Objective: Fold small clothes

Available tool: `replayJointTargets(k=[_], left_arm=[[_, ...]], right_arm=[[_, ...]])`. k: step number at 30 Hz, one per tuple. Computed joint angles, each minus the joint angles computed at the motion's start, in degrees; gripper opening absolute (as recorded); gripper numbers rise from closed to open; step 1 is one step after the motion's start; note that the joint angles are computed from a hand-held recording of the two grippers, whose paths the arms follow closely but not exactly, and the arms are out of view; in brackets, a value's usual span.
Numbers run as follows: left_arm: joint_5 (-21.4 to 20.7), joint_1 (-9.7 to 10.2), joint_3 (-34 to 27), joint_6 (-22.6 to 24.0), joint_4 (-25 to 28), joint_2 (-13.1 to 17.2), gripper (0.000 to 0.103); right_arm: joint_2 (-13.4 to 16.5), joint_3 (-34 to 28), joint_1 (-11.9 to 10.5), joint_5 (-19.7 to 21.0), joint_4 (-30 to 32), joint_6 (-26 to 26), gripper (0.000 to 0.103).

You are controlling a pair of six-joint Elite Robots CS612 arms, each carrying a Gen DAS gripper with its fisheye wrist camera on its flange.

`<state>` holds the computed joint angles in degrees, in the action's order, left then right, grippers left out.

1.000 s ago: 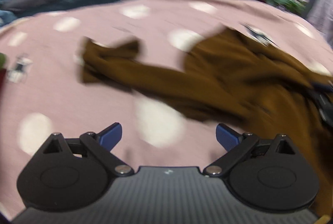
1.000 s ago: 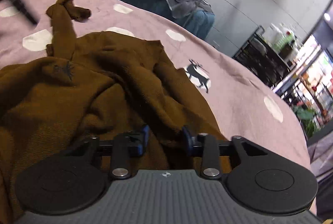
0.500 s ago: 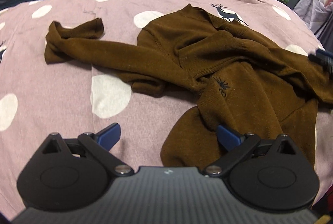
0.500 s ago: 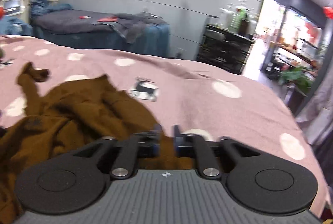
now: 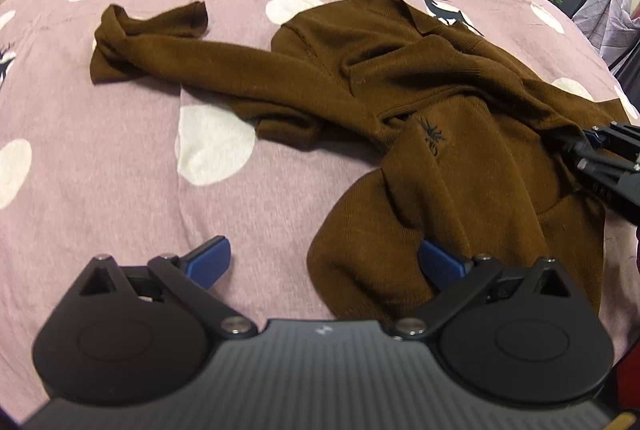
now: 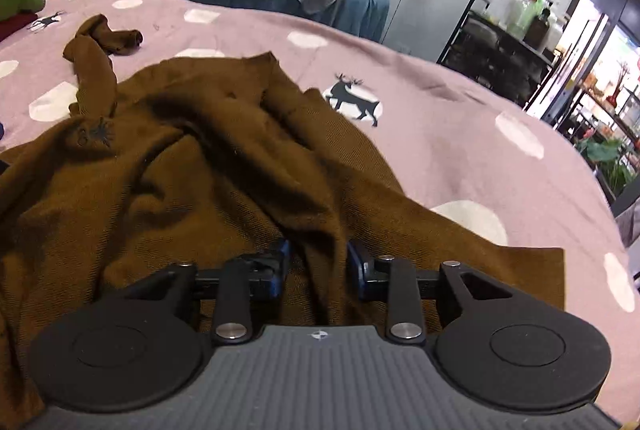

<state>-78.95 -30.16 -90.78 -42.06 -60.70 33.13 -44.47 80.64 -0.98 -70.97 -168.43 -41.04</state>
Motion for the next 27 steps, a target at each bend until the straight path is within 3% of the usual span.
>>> replayJointTargets(k=[1,8,12,17,22,27], left_arm=[[0.02,-0.02,-0.03,-0.14,0.02,0.01,0.103],[0.02,-0.07,-0.06,0.29,-0.01,-0.01,0.103],[-0.67,-0.06,-0.16,0.21,-0.53,0.08,0.103],[-1.11,-0.23,0.18,1.02,-0.80,-0.09,0.103],[-1.51,-0.28,0.72,1.16,-0.29,-0.34,0.103],[-1.63,-0.33,0.91,1.06,0.42,-0.50,0.103]], right_arm=[[-0.06,0.28,-0.20,1.01,-0.93,1.12,0.003],[-0.42,1.97,-3.06,5.49,-18.27,19.48,0.003],[-0.40,1.08,-4.95,-1.47,-25.75,28.18,0.003],[-0.28,0.15,-7.27,-14.11,-25.86,34.34,0.004],[-0.26,0.83,-8.55,-21.60,-24.60,37.92,0.004],[0.56,0.55,-8.57,-24.50,-23.51,39.04,0.003]])
